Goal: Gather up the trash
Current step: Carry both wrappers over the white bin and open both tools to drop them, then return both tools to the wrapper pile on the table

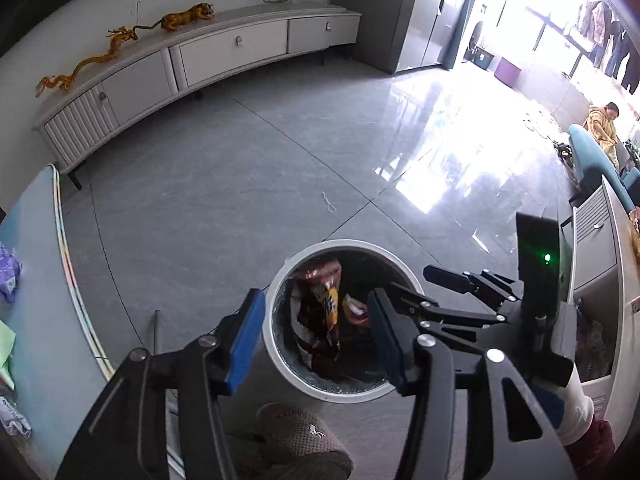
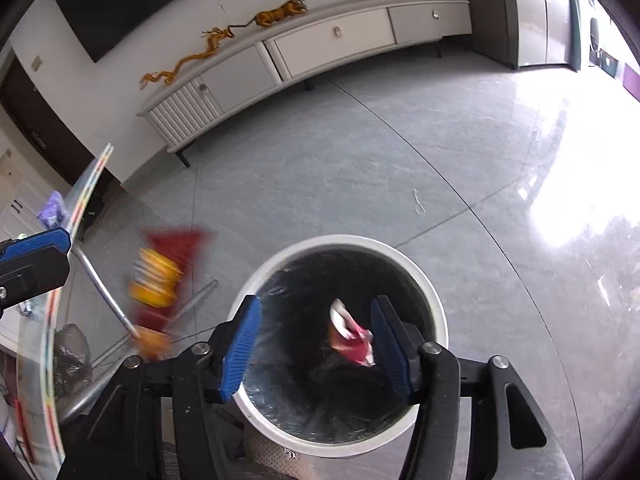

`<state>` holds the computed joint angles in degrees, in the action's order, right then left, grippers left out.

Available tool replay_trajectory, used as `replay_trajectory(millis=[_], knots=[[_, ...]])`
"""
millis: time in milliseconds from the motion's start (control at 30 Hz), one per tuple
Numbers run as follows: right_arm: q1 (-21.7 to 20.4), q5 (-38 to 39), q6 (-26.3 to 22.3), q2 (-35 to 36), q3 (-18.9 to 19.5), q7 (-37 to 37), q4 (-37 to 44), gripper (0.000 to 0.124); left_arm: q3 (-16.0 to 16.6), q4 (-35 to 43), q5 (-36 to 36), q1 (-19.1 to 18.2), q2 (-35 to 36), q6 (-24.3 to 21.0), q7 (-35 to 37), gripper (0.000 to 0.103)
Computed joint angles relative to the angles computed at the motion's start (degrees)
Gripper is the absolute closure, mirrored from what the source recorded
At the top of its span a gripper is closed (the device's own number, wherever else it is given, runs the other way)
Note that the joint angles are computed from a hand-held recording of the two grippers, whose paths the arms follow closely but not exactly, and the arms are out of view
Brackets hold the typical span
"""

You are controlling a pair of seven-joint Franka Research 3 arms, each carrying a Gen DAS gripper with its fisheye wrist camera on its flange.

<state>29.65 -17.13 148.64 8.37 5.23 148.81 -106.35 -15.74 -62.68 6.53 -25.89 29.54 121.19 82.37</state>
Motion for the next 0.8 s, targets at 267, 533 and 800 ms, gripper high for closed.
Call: replay_trajectory(millis=[267,533,800], knots=[[0.3,-1.3,-2.5,-1.4,0.2,2.0,0.3,0.065,1.1,-6.0,2.4,0.0,-4.4,3.4,-2.0,0.049],[2.4,-6.7,-3.0,0.3,1.4,2.3,8.4,0.065,3.4,-20.0,14.1,2.2,-17.3,10.8,-12.0,0.049],[7.0,-7.5,-6.1,6.5,1.1,-3.4,21.7,0.065,3.2,-31.6,21.6,7.3,-28.4,15.4,-20.1,0.049]])
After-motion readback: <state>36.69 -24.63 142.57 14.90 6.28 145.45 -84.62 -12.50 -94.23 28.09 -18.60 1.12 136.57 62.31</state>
